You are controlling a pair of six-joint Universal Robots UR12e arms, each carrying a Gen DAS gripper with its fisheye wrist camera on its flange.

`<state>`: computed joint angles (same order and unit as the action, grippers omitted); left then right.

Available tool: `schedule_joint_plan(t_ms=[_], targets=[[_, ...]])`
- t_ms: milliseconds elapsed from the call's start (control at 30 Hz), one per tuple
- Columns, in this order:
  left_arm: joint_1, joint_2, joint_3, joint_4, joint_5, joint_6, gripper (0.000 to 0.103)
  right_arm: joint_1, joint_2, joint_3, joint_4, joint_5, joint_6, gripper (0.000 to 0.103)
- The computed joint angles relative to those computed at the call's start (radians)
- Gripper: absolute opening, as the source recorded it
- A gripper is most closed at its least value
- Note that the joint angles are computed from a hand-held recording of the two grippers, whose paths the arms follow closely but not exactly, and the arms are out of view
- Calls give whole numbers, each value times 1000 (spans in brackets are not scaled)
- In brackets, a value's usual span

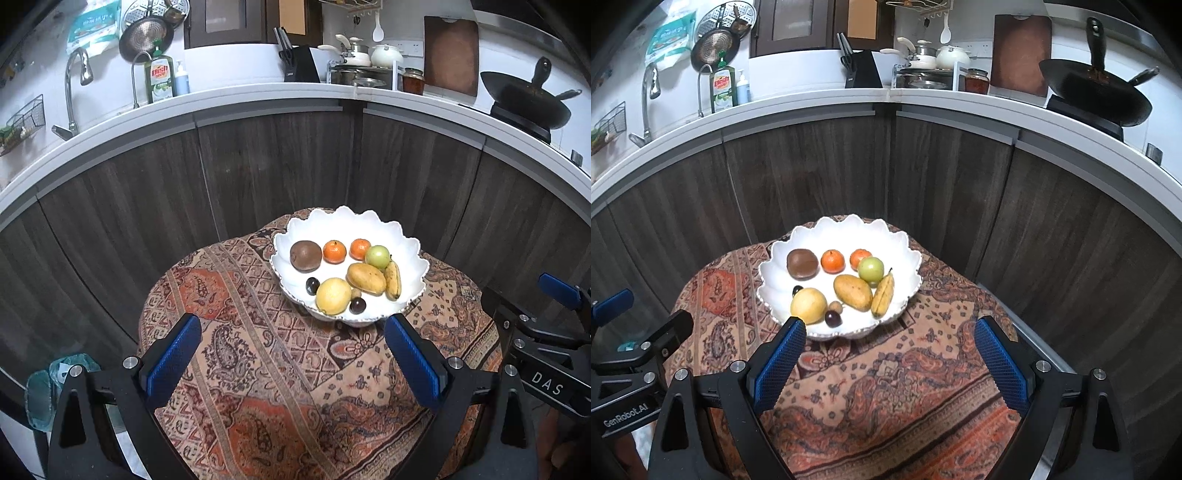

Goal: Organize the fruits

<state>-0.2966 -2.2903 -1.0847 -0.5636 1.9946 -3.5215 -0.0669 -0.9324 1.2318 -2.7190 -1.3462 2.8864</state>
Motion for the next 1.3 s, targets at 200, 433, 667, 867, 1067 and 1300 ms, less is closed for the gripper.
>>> schedule_joint_plan(t_ms=[200, 433, 667, 867, 1067, 1300], targets=[[-13, 27, -44, 12, 11, -11, 101, -11, -39, 62, -32, 9, -8, 93], [-32, 55, -85, 12, 39, -19, 101, -25, -76, 121, -51, 24, -5, 93], [-46, 78, -123, 12, 50, -37, 101, -37, -105, 170, -62, 40, -1, 93], [-53, 87, -134, 22, 58, -35, 101, -45, -121, 194, -73, 51, 1, 93], [-56, 88, -134, 28, 66, -31, 101, -48, -126, 199, -79, 54, 5, 93], [-57, 89, -135, 28, 66, -33, 101, -47, -128, 202, -84, 52, 6, 93]])
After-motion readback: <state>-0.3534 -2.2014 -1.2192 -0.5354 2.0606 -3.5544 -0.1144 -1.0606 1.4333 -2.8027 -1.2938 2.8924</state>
